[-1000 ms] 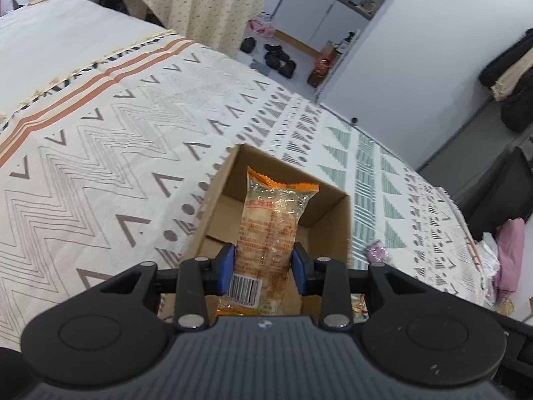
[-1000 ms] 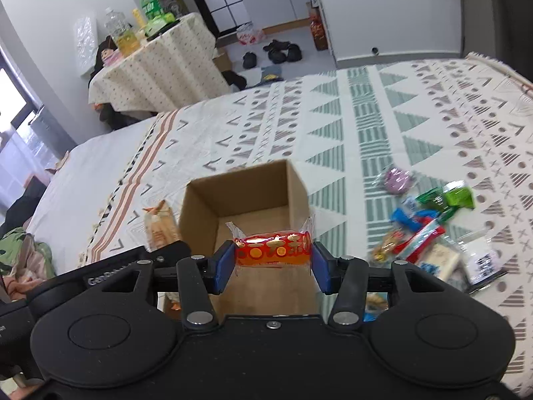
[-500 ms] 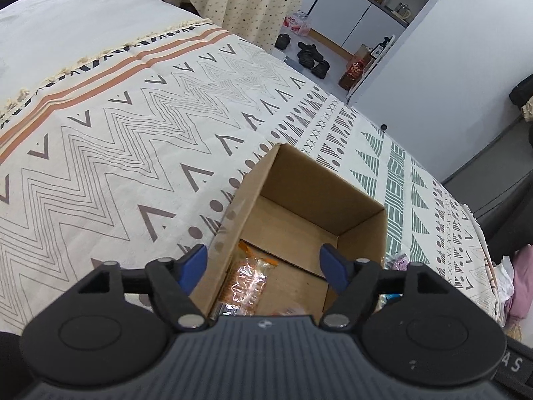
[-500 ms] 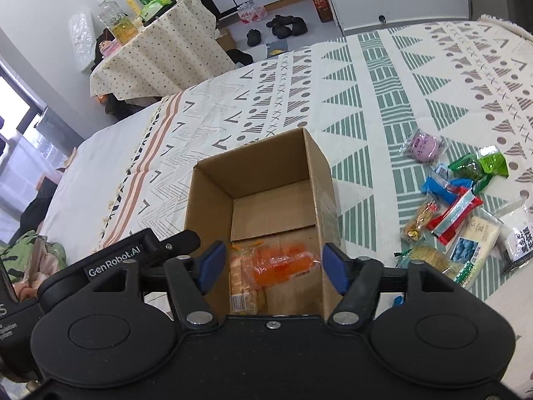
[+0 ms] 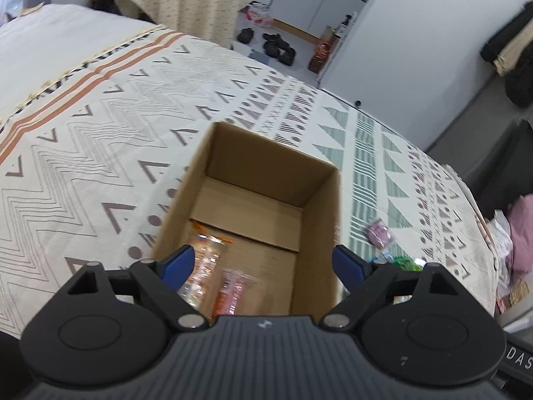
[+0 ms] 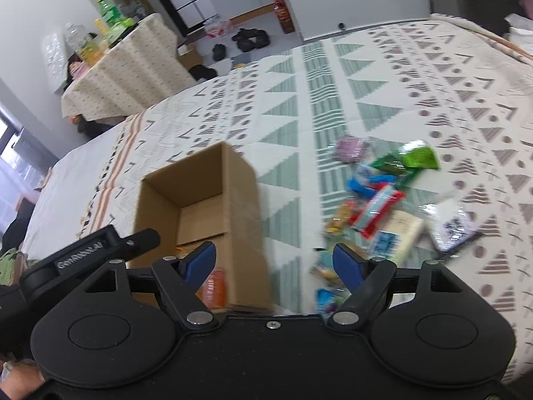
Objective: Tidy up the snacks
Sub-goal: 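Grasp the clear bread pack with the left tool while the right tool grasps the black-and-white snack bag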
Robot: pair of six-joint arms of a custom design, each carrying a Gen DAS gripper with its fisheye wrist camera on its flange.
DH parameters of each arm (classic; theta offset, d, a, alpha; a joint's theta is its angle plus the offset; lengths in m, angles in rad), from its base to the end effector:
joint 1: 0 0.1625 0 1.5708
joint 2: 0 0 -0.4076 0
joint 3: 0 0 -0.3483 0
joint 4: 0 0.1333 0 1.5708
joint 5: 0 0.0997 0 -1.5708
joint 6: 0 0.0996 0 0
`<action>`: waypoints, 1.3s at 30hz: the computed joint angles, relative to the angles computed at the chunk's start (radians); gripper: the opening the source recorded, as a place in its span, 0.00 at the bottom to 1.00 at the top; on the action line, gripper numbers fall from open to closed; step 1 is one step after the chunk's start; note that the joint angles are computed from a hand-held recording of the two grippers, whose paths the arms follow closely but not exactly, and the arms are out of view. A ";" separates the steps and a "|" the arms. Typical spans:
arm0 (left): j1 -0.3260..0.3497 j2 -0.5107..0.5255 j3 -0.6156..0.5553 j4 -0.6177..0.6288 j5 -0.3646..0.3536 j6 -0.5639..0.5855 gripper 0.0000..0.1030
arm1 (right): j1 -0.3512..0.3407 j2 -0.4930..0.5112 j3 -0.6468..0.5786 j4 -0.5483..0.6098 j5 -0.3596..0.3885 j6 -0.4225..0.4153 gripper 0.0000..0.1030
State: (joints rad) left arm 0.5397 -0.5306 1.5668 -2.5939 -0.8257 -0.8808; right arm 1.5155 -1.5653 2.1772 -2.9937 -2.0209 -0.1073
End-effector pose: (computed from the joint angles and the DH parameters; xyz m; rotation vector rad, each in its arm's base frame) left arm -0.4353 -0.4949 -0.0054 0.2005 2.5751 -0.8148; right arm 0.0666 -0.4254 0.3805 -0.1775 -2.4626 1.0057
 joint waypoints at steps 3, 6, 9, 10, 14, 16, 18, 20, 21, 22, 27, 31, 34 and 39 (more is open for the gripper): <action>-0.016 0.016 -0.019 0.014 -0.008 0.012 0.87 | -0.020 -0.041 0.020 -0.006 0.003 -0.008 0.79; -0.031 0.027 -0.027 0.002 -0.021 0.027 0.87 | -0.036 -0.072 0.034 -0.017 -0.001 -0.016 0.84; -0.047 0.039 -0.039 -0.003 -0.027 0.034 0.88 | -0.053 -0.103 0.047 -0.030 -0.011 -0.039 0.88; -0.051 0.044 -0.045 0.000 -0.028 0.033 0.88 | -0.062 -0.114 0.051 -0.032 -0.009 -0.047 0.89; -0.072 0.067 -0.073 0.011 -0.047 0.045 0.88 | -0.105 -0.166 0.065 -0.027 0.009 -0.057 0.93; -0.083 0.079 -0.086 0.011 -0.057 0.060 0.88 | -0.128 -0.192 0.071 -0.017 0.019 -0.056 0.93; -0.095 0.092 -0.096 0.008 -0.065 0.076 0.88 | -0.152 -0.217 0.077 -0.008 0.027 -0.064 0.94; -0.104 0.105 -0.108 0.012 -0.076 0.087 0.88 | -0.174 -0.238 0.084 -0.011 0.026 -0.080 0.94; -0.108 0.112 -0.114 0.014 -0.083 0.092 0.88 | -0.186 -0.251 0.088 -0.009 0.029 -0.089 0.94; -0.111 0.118 -0.121 0.019 -0.089 0.093 0.88 | -0.199 -0.263 0.091 -0.007 0.035 -0.096 0.94; -0.129 0.154 -0.152 0.049 -0.094 0.088 0.88 | -0.289 -0.329 0.094 0.051 0.117 -0.118 0.94; -0.141 0.177 -0.167 0.047 -0.099 0.101 0.88 | -0.360 -0.367 0.099 0.091 0.196 -0.152 0.94; -0.148 0.198 -0.182 0.056 -0.099 0.094 0.87 | -0.411 -0.386 0.098 0.120 0.250 -0.181 0.93; -0.145 0.231 -0.208 0.094 -0.111 0.073 0.84 | -0.487 -0.392 0.099 0.133 0.329 -0.221 0.91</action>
